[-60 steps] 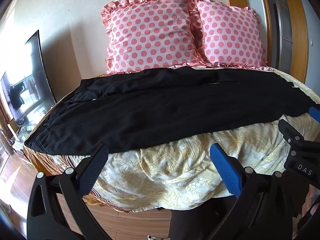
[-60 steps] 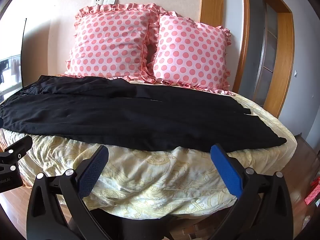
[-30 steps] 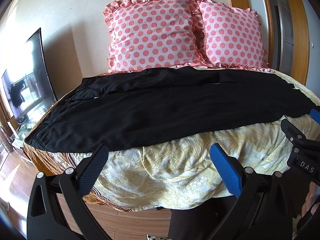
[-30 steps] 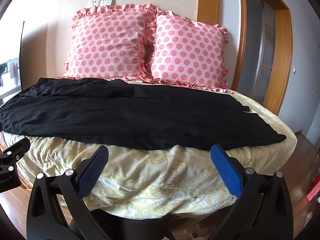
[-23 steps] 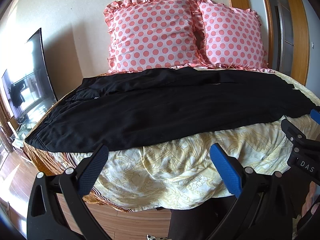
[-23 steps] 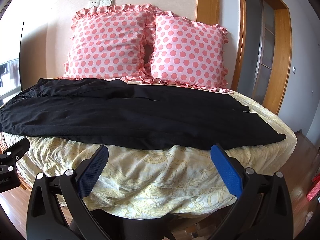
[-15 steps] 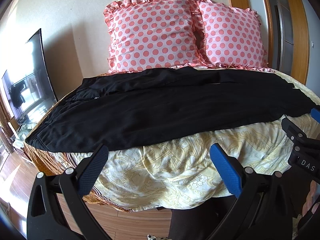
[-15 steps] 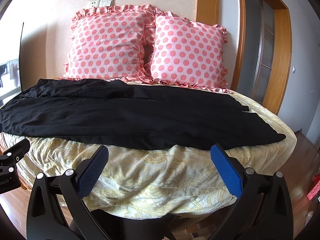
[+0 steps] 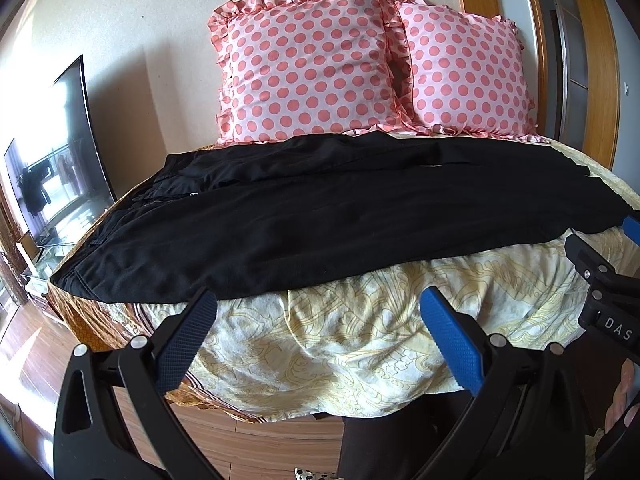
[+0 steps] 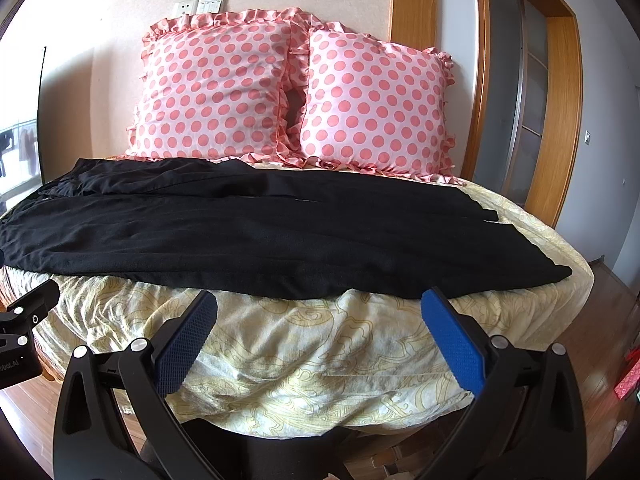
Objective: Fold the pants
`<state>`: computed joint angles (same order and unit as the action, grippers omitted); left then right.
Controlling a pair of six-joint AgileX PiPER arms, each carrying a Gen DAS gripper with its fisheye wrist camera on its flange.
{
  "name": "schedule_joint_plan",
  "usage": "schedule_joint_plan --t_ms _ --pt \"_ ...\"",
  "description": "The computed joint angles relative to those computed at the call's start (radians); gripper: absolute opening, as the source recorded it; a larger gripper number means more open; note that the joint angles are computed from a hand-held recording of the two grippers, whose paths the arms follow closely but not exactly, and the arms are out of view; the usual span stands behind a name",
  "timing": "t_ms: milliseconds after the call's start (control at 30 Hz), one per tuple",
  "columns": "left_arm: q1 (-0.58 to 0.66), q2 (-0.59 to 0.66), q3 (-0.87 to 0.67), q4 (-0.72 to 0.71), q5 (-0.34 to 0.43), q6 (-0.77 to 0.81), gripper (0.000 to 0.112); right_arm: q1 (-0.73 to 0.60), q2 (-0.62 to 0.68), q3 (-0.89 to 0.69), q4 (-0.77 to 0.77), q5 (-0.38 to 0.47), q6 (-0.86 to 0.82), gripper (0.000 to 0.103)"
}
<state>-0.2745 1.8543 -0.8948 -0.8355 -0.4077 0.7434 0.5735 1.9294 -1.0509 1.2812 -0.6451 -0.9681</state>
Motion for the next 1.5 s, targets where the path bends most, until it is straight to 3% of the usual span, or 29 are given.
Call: schedule_joint_plan --t_ms 800,1167,1500 --pt "0.035 0.006 0.011 0.079 0.004 -0.063 0.101 -0.008 -0.002 0.002 -0.016 0.001 0.013 0.102" --pt "0.023 0.017 -0.012 0.034 0.009 -0.022 0.101 -0.012 -0.004 0.001 -0.021 -0.001 0.012 0.102" --pt "0.035 0.018 -0.086 -0.049 0.037 0.069 0.101 -0.166 -0.042 -0.099 -0.131 0.149 0.040 0.102"
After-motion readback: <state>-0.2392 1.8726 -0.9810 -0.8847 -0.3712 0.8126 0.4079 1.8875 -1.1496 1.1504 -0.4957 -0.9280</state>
